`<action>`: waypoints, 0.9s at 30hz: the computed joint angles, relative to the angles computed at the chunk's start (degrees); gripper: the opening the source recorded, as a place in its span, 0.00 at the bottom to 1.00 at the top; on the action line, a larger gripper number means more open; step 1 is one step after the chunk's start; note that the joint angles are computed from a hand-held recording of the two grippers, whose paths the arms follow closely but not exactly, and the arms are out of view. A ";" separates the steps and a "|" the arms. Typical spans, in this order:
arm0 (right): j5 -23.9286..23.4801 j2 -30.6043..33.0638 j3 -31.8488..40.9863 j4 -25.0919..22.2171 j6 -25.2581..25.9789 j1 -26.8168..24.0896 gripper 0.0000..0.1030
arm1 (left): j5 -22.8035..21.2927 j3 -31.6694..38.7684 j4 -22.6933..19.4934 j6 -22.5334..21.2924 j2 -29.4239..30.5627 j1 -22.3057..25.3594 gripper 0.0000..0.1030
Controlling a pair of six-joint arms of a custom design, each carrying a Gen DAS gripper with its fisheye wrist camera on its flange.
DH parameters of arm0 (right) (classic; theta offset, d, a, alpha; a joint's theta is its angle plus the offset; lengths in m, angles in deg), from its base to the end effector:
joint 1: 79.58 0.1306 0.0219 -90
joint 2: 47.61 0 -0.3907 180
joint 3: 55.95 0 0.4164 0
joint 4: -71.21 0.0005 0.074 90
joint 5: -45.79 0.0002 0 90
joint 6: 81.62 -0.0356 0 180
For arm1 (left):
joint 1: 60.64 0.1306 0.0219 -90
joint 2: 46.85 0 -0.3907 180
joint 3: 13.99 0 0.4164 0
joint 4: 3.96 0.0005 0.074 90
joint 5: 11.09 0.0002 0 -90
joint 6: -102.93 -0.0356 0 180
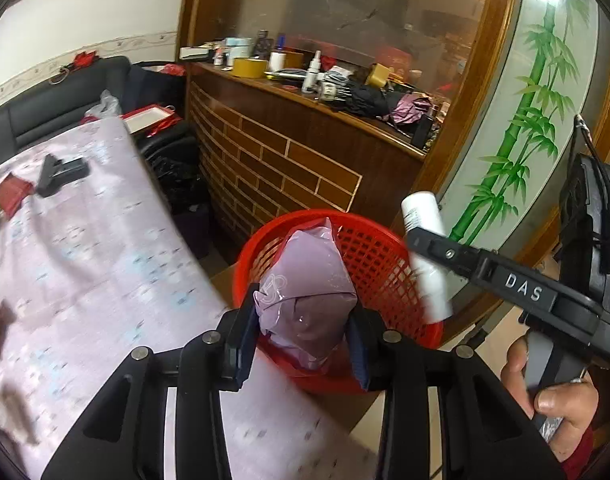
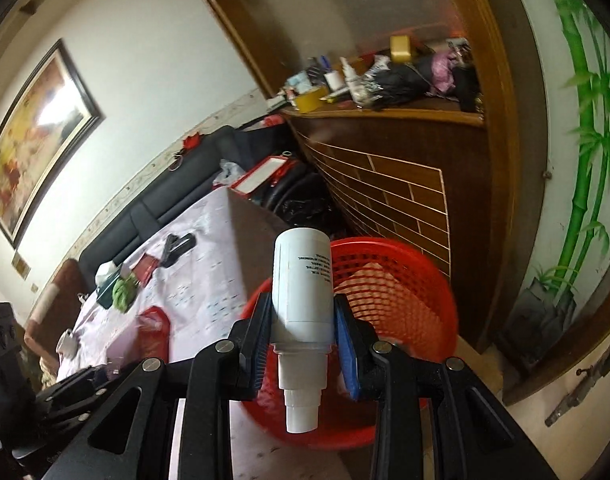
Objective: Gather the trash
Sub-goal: 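Open both tools to drop the bag and bottle into the basket, then grasp the orange barcode box with the left tool and lift it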
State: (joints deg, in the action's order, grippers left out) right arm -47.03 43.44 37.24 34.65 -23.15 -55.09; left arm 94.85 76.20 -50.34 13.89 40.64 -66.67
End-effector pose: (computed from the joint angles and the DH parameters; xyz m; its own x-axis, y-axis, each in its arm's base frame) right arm 0.4867 0.2231 0.4747 -0.6743 0.2668 -0.6886 -0.1154 0.8829 0.4551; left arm 0.4950 -0.0626 0.4656 -0.6917 0.0569 -0.7199 0.2870 0.9364 -0.2018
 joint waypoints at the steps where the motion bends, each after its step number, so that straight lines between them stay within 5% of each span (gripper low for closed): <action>1: -0.40 0.57 0.40 -0.12 0.06 -0.62 0.32 | -0.61 0.33 0.37 -0.04 0.68 -0.44 0.53; 2: -0.55 1.14 0.79 -0.30 0.18 -1.03 0.32 | -1.22 0.51 0.76 0.20 1.23 -0.70 0.65; 4: -1.04 2.12 1.29 -0.55 0.22 -1.81 0.36 | -1.52 0.36 1.07 0.67 1.43 -0.60 0.66; 7: -0.60 3.14 1.84 -0.83 -0.09 -2.62 0.53 | -0.80 -0.69 0.87 -0.07 0.24 0.41 0.66; 15: 2.43 -1.08 -1.87 2.03 -0.26 -0.02 0.54 | -0.98 -8.29 0.74 -2.37 -9.45 6.59 0.66; 22: 1.85 -1.18 -2.21 2.33 1.05 7.00 0.59 | 1.27 -15.38 -1.97 -5.75 -18.75 16.93 0.66; 27: -0.52 2.31 0.41 0.84 1.62 11.89 0.59 | 5.39 -18.87 -4.04 -8.80 -23.73 28.85 0.66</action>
State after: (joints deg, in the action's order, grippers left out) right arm -47.55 45.74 37.65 35.49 -21.53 -43.20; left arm 100.24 57.33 -54.38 5.09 16.91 -37.82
